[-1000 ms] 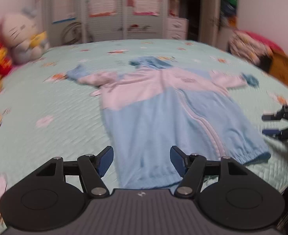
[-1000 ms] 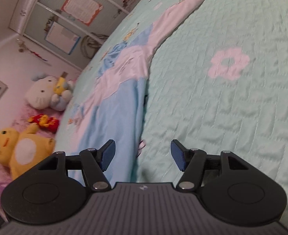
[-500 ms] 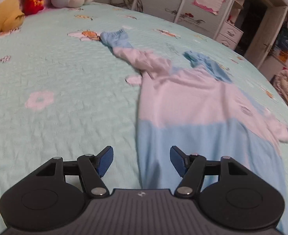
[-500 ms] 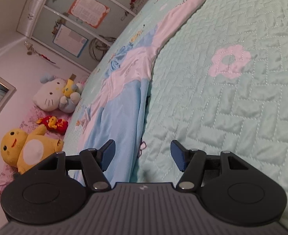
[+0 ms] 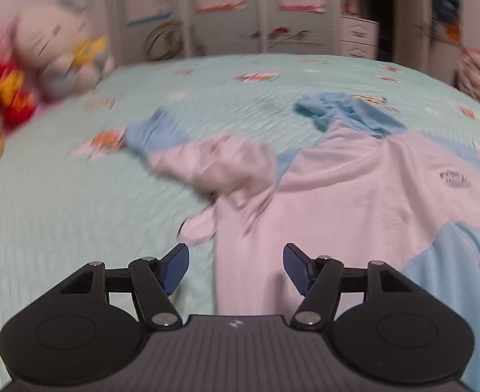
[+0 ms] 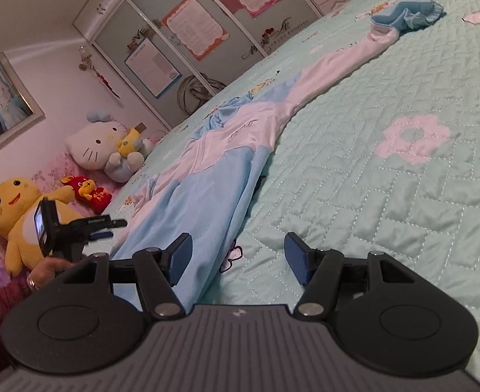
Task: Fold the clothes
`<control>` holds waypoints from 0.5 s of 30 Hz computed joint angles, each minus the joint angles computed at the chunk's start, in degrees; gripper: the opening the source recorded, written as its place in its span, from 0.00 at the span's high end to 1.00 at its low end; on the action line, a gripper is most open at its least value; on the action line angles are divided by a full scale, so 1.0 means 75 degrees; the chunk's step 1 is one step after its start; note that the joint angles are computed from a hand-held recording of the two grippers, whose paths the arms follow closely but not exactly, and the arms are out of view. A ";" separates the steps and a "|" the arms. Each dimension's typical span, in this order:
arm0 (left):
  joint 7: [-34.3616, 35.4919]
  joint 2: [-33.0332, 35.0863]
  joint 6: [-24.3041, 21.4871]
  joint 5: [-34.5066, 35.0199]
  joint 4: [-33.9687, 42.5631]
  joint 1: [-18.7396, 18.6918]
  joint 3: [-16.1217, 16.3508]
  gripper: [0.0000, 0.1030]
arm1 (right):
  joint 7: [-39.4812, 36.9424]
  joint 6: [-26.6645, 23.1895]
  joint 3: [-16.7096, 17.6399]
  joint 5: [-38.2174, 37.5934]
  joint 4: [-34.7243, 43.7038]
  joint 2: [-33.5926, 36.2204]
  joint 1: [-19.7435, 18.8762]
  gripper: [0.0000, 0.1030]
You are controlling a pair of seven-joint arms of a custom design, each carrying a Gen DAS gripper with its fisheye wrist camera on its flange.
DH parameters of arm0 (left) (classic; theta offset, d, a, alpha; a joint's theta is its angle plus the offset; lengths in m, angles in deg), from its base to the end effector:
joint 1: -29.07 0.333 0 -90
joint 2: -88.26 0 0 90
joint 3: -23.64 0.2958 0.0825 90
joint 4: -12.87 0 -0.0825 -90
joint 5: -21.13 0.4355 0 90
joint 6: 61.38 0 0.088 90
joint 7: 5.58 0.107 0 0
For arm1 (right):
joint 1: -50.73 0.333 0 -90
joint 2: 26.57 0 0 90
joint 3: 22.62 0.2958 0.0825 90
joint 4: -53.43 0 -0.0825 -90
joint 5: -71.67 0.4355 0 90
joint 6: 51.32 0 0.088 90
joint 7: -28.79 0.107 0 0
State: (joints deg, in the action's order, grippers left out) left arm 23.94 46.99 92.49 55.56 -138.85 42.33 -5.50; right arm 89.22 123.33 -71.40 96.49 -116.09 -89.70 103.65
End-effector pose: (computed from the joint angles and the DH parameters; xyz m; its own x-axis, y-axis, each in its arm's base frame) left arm 0.4333 -0.1384 0.4692 0.3513 -0.9303 -0.1056 -0.5786 -0.1270 -0.8057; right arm 0.3870 0.0611 0.4086 0.4043 -0.6629 -0.6302 -0.6915 0.2294 -0.6849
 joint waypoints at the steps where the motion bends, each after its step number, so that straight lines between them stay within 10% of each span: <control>1: 0.0060 0.0160 0.0138 0.0198 0.0104 0.0168 -0.0074 0.35 | -0.0018 0.0051 -0.0006 -0.0001 0.0006 0.0019 0.0041 0.39; 15: 0.0237 0.2109 0.1539 -0.1587 0.0923 -0.0108 0.1592 0.35 | -0.0244 0.0129 -0.0616 0.0021 -0.0057 -0.0433 0.0296 0.39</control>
State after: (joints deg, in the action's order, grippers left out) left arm 25.71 62.80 104.03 43.66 -131.93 41.52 6.44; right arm 87.39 124.31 -76.02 96.65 -116.52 -92.95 105.87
